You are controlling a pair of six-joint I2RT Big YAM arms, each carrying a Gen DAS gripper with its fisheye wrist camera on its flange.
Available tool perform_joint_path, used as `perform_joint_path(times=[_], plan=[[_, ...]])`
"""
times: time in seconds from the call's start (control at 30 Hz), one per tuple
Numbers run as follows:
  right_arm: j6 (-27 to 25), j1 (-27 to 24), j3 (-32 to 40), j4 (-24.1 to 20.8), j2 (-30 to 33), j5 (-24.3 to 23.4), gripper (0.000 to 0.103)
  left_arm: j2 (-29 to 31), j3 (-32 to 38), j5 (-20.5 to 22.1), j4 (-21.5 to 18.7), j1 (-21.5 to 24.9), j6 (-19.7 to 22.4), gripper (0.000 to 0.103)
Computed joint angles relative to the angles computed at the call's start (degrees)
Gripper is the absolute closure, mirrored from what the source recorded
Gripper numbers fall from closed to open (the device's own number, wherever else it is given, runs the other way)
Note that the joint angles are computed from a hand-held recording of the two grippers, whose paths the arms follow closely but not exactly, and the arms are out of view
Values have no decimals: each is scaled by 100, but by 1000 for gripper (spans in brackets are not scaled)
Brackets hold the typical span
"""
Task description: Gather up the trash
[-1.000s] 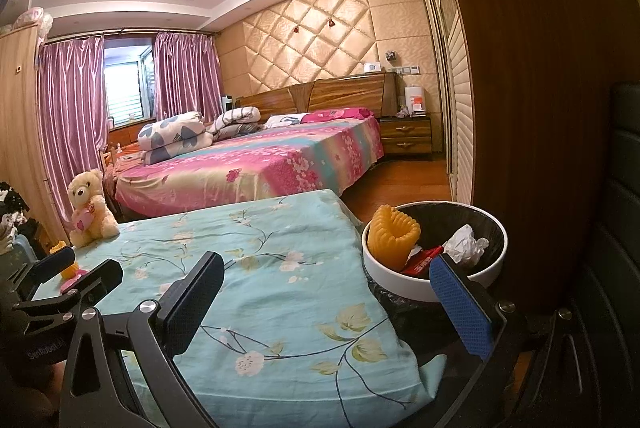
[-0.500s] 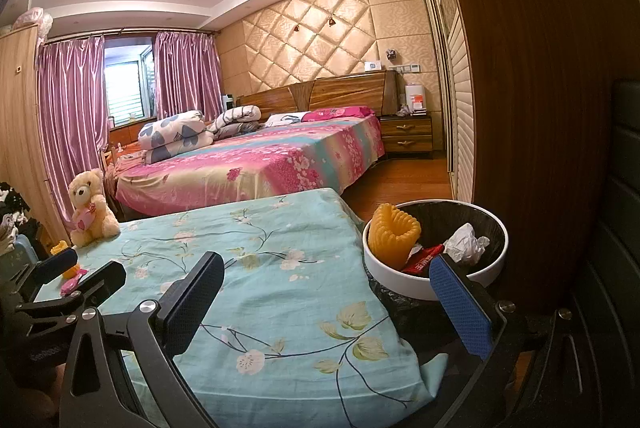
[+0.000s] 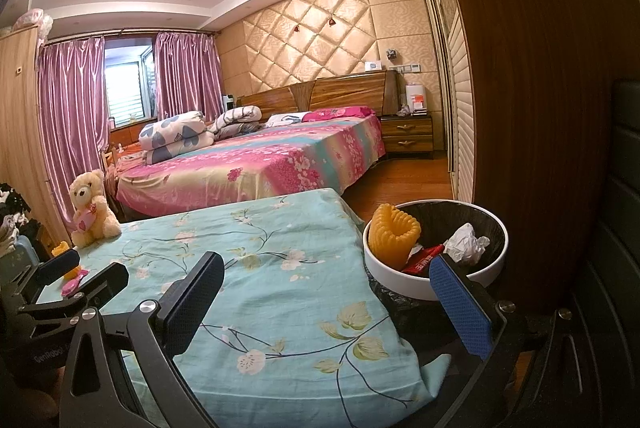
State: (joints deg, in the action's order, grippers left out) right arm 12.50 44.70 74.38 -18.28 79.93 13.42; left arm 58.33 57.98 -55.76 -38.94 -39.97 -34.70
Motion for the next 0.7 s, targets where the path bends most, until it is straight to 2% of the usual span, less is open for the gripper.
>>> perform_joint_path(times=[0.7], plan=[[21, 41, -25, 4, -23, 12, 0, 0, -1, 43, 44, 29, 73, 1]])
